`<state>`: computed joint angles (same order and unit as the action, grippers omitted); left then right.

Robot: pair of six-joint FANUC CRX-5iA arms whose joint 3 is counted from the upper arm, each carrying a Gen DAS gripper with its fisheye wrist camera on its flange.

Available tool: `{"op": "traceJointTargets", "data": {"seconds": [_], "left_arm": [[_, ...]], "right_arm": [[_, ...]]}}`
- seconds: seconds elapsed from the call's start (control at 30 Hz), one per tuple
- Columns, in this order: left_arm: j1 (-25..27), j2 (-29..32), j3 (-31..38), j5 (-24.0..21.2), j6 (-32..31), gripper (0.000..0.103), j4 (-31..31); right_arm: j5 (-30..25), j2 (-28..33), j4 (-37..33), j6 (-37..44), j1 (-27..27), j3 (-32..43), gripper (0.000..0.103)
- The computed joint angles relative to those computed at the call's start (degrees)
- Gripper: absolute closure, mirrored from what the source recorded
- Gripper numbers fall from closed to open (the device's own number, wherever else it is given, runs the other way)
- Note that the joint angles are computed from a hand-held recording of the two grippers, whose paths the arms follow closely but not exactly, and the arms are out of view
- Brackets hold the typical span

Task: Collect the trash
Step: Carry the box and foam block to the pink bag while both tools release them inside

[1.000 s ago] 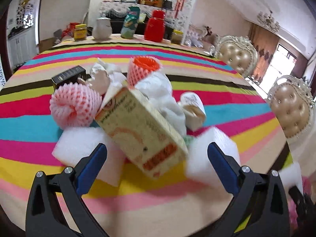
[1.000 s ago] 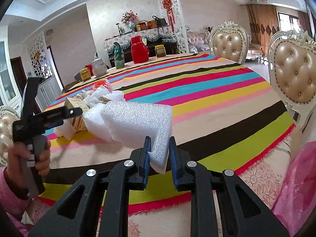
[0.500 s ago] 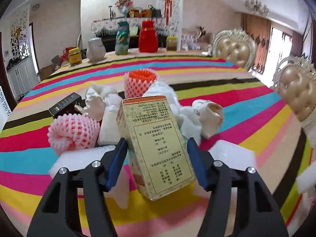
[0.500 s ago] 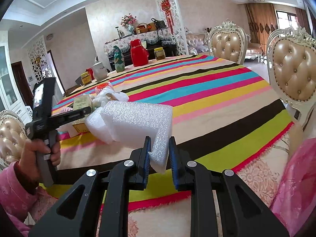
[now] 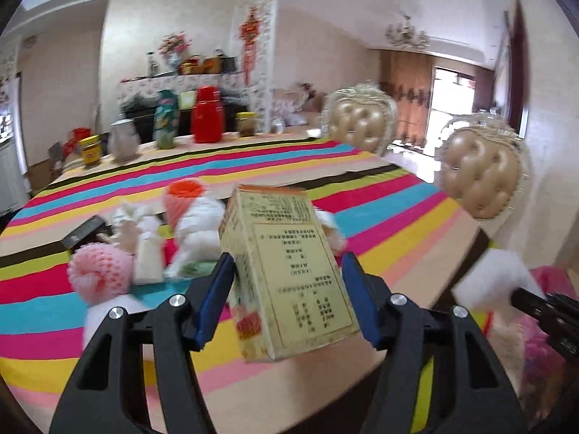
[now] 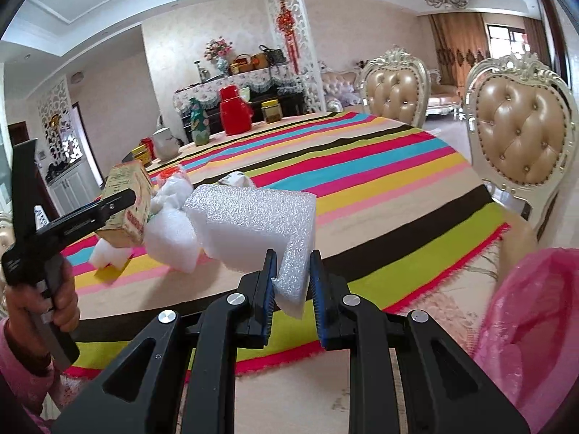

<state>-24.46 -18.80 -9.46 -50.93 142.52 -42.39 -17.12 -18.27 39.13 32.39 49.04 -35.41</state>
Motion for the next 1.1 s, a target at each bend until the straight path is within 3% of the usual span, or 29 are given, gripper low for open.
{"op": "traceJointTargets", "data": {"seconds": [0.33, 0.4, 0.43, 0.53, 0.6, 0.63, 0.7, 0.77, 0.8, 0.93, 1.03, 1.1], "left_arm": [[-2.5, 4.4, 1.5, 8.1, -5.8, 0.045, 5.3], [-3.3, 6.1, 2.4, 9.7, -7.4, 0.063, 6.5], [-3.2, 6.6, 2.6, 10.5, -8.6, 0.067, 7.8], [-2.5, 8.3, 2.4, 14.6, -13.1, 0.071, 12.3], [-3.2, 10.5, 4.0, 13.4, -13.2, 0.073, 12.1], [-2.0, 10.8, 3.4, 14.3, -15.3, 0.073, 15.1], [-1.6, 12.0, 3.6, 13.3, -17.1, 0.067, 17.2], [-1.0, 12.1, 3.2, 12.8, -18.2, 0.025, 19.1], [-0.4, 11.8, 2.4, 13.6, -19.1, 0.021, 20.9], [-1.2, 11.5, 2.1, 13.6, -21.0, 0.02, 21.1], [-0.8, 11.6, 0.7, 15.1, -23.4, 0.017, 26.4], [-2.0, 12.5, 1.0, 14.9, -22.4, 0.017, 26.5]], "right_arm": [[-1.7, -3.9, 8.8, -9.3, -3.8, -4.2, 0.083], [-2.3, -4.8, 10.9, -11.7, -4.7, -5.1, 0.083], [-2.5, -5.2, 11.6, -12.5, -5.1, -5.5, 0.083], [-3.8, -6.5, 12.4, -13.8, -6.1, -6.5, 0.083], [-4.4, -7.0, 11.5, -13.8, -6.5, -6.8, 0.083], [-4.6, -7.4, 11.6, -14.2, -6.7, -7.1, 0.083], [-4.8, -7.3, 10.1, -13.1, -7.0, -6.9, 0.083], [-4.8, -7.1, 9.5, -12.8, -7.2, -6.9, 0.083], [-4.5, -7.0, 9.0, -12.6, -7.4, -6.8, 0.083], [-4.3, -7.1, 10.4, -14.0, -8.1, -7.3, 0.083], [-5.0, -8.4, 12.5, -15.8, -8.8, -8.3, 0.083], [-5.9, -9.5, 12.6, -16.4, -8.9, -8.8, 0.083]]}}
